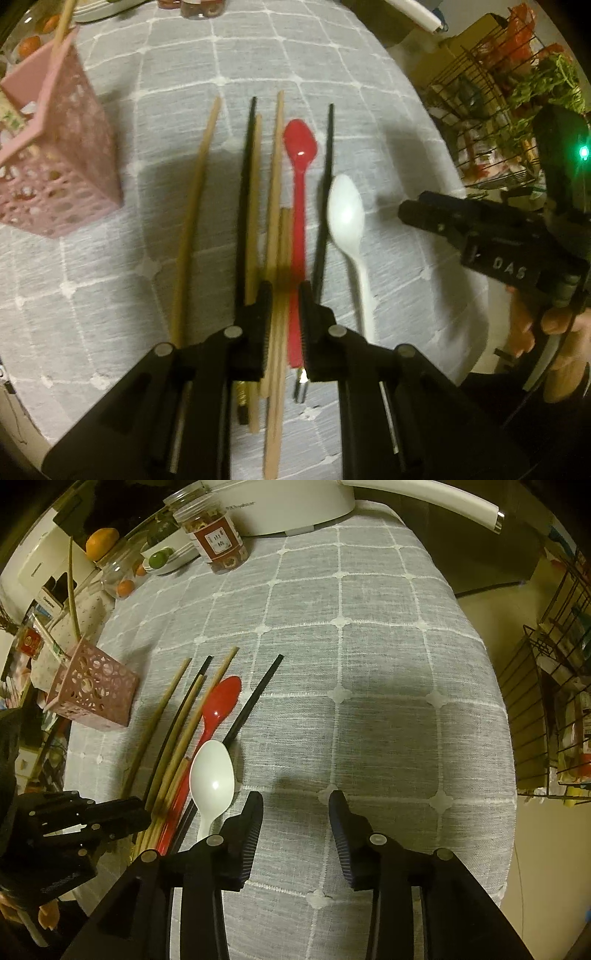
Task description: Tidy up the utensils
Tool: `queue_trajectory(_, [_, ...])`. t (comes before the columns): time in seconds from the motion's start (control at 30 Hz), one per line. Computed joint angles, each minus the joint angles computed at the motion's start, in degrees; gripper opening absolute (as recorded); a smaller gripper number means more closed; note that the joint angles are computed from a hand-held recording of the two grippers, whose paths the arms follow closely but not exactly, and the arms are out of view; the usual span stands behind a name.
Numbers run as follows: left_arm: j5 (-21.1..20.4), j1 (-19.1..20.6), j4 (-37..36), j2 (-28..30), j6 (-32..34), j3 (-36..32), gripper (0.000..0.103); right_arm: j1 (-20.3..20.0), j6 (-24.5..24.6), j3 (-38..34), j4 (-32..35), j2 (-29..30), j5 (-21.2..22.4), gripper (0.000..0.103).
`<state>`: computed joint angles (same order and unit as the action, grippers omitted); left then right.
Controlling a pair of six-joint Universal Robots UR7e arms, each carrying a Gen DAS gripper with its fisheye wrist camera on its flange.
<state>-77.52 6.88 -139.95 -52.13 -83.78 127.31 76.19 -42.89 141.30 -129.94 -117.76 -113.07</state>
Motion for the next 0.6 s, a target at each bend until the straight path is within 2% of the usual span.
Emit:
queue_trajectory(0.17, [1.6, 1.4, -1.1, 2.0, -0.3, -1.1, 0.014, 0.0, 0.2, 0.0, 0.0, -0.1, 0.0, 0.04])
queue_trajectory(0.5, [10.0, 3.9, 6.4, 4.8, -0.2, -6.2, 0.014, 0.0, 0.8, 0.0, -0.3, 0.1, -0.1, 0.041])
queue_trajectory(0.6, [10.5, 5.5, 7.5, 6.0, -0.2, -7.3, 0.014, 0.1, 1.1, -0.3, 0.4, 0.2, -0.1, 0.042])
